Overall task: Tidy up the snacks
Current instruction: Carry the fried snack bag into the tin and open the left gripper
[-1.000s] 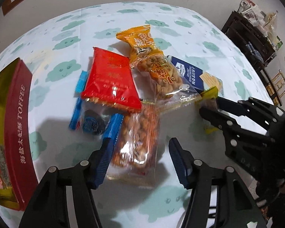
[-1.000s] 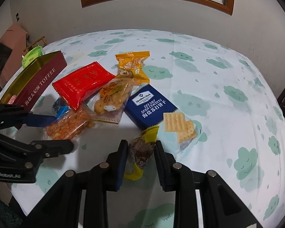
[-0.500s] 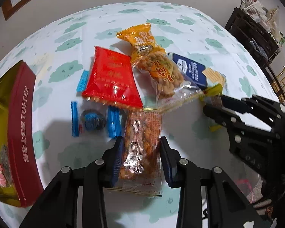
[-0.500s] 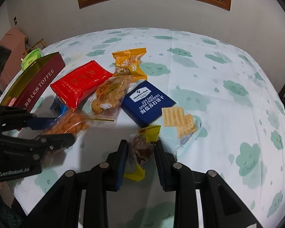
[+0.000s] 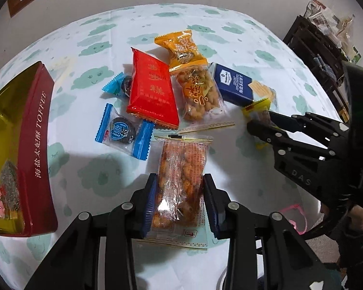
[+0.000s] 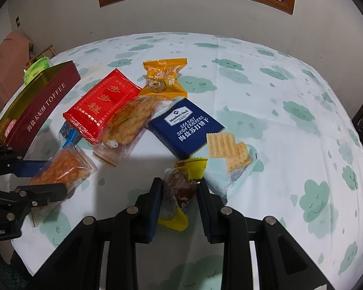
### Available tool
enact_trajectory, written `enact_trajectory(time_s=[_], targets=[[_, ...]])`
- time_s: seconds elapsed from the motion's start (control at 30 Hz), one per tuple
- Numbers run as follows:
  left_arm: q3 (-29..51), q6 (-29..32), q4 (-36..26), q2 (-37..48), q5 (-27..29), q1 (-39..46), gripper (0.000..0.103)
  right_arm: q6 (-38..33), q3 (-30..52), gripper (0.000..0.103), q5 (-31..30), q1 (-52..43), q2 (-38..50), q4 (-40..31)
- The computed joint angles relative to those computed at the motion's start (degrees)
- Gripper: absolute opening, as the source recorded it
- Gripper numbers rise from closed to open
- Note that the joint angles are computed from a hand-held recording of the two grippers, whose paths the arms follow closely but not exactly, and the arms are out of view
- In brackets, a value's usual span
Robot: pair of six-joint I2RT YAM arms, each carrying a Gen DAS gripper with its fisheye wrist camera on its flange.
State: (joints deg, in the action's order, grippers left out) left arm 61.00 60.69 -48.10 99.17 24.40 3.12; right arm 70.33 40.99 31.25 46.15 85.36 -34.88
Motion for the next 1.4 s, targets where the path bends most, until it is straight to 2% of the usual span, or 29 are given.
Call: enact_trajectory(time_s=[0.4,0.67,0.83,1.1,1.3,1.4], targets=[[4.2,4.2,-7.4,-2.4,3.8,4.4,0.033,0.2,2.2,0.029,-0.4,-0.3,1.9,-2.4],[12.2,4.7,-9.8,0.4,5.7,8.5,0.033,0.4,2.8,0.029,-0.9,-0.5,2.3,-3.3],[22.5,1.5,-9.8,6.7,6.2,12.1,0.033,0.4,3.2,0.029,-1.2,-0.8,2.4,-3.8],[41.2,-7.0,-9.4,21.2,2.2,16.5,0.033,0.6,4.1,0.029,-1.9,-1.4,3.1,-4.7],[48.6,-9.2,-10.1,29.0,-1.4,17.7,0.033,1.5,4.8,0.029,-2.0,-1.3,3.6,-5.5],[49.0,-9.4,-9.5,30.2,-2.3,17.9,0.033,1.6,4.9,0.029,-2.1,-1.4,3.8,-5.5]])
